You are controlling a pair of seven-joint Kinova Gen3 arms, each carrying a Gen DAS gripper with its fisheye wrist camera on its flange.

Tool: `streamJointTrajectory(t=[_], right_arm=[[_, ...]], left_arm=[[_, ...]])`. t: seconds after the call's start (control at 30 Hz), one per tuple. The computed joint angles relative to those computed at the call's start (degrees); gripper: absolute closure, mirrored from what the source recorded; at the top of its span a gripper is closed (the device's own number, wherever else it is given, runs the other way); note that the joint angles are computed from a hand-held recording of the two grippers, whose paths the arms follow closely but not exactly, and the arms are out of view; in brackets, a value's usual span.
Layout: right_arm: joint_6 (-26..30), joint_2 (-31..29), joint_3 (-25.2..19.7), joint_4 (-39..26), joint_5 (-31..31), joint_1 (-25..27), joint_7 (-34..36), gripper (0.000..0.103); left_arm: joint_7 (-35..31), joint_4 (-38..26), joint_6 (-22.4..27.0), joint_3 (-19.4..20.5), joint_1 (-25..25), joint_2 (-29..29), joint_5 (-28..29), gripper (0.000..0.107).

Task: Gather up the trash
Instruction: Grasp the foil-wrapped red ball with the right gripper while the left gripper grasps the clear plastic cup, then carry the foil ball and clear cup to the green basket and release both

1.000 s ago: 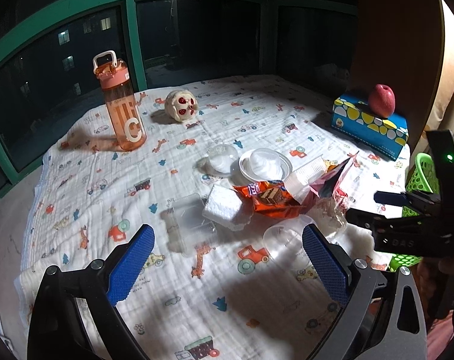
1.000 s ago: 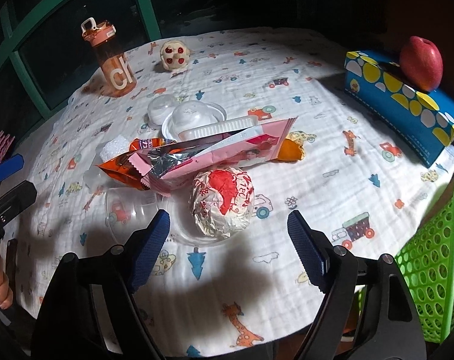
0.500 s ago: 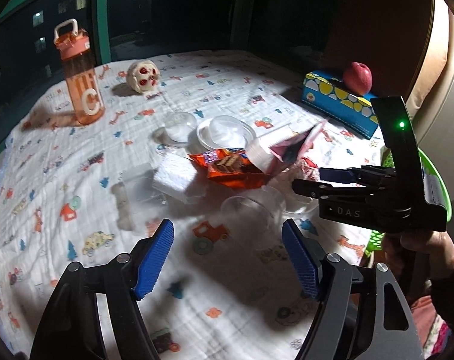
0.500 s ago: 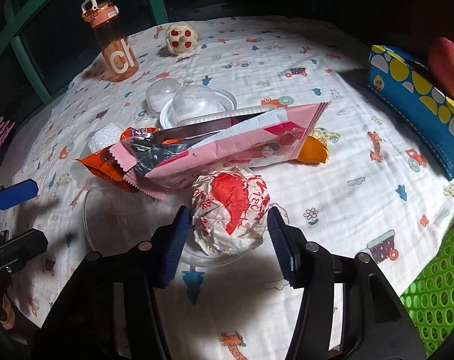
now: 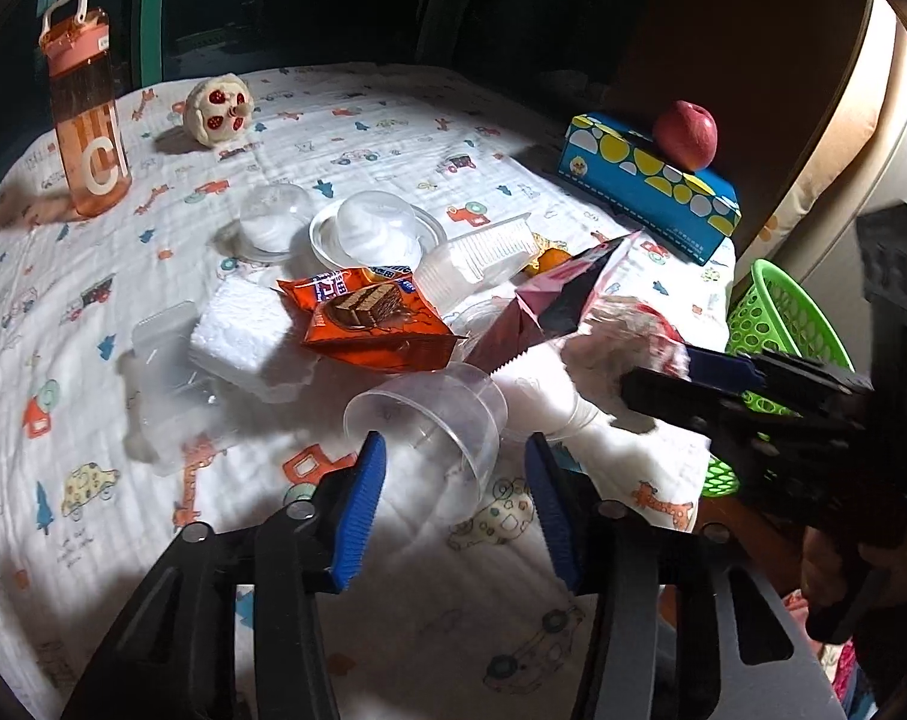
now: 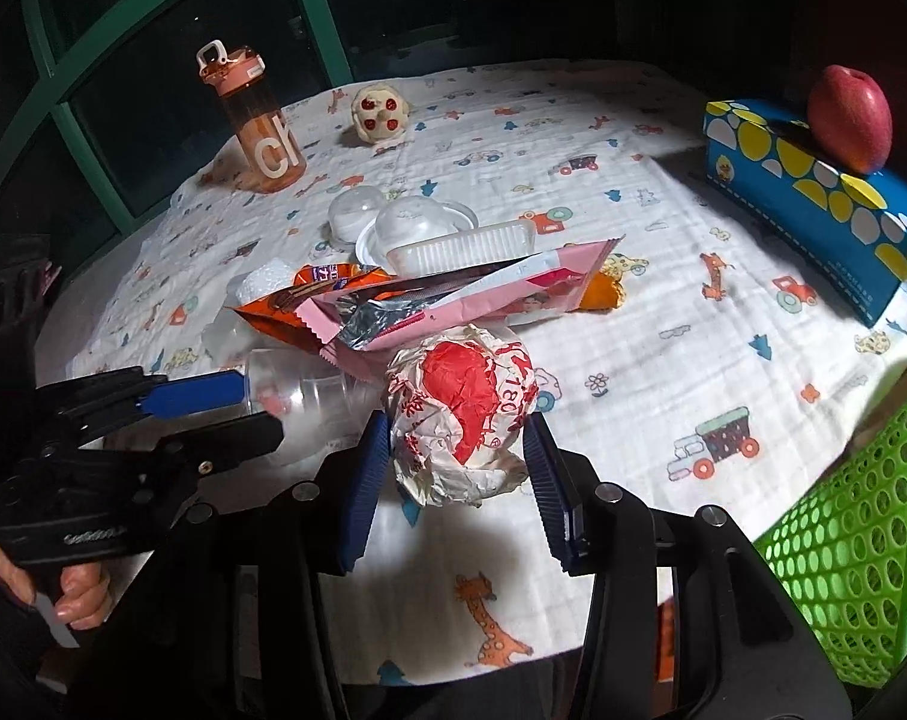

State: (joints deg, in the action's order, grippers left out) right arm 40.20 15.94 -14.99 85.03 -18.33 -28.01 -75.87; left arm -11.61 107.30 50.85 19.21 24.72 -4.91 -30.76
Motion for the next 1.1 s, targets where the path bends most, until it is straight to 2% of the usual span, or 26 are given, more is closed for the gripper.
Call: streamJointTrajectory(t=[0.07,0.2,0.33,0.53,0.8,1.03,1.1], right_arm=[[-0.2,-1.1,-0.3,1.2,-1.9,1.2,0.5,0.057],[-1.2,-3.5,-0.2,3.8,-4.5,2.8,1.4,0.057],[-2.0,-5.7,0.5,5.9,-5.9,3.7,1.6,0.057],[-2.8,-8.4,1.4,8.3,-7.9,5.1,2.7,0.057],[-5.2,-12.0,3.3,11.8,-10.1,6.7,3.6,0.057],[-7.5,-14.0,6.1,14.4,-8.8,9.0,0.3,0.057],[-8.7,-14.7,6.9,15.2,-6.1,9.6,-2.5,0.057]], left_arm=[[0.0,0.2,-1.1,-0.3,-0.2,0.3,-0.1,0.071],[-1.2,0.1,-2.3,-0.7,-0.1,0.9,0.1,0.092],[-1.3,0.3,-2.9,-1.0,0.0,0.9,0.6,0.104],[-0.2,-1.1,0.9,0.6,1.5,0.6,-0.7,0.105],[-0.1,-4.5,3.3,3.0,2.3,-1.5,-2.3,0.105],[-6.9,-11.3,0.8,2.3,3.5,2.0,-2.5,0.105],[-10.0,-13.7,-0.9,1.2,4.0,3.8,-1.2,0.105]])
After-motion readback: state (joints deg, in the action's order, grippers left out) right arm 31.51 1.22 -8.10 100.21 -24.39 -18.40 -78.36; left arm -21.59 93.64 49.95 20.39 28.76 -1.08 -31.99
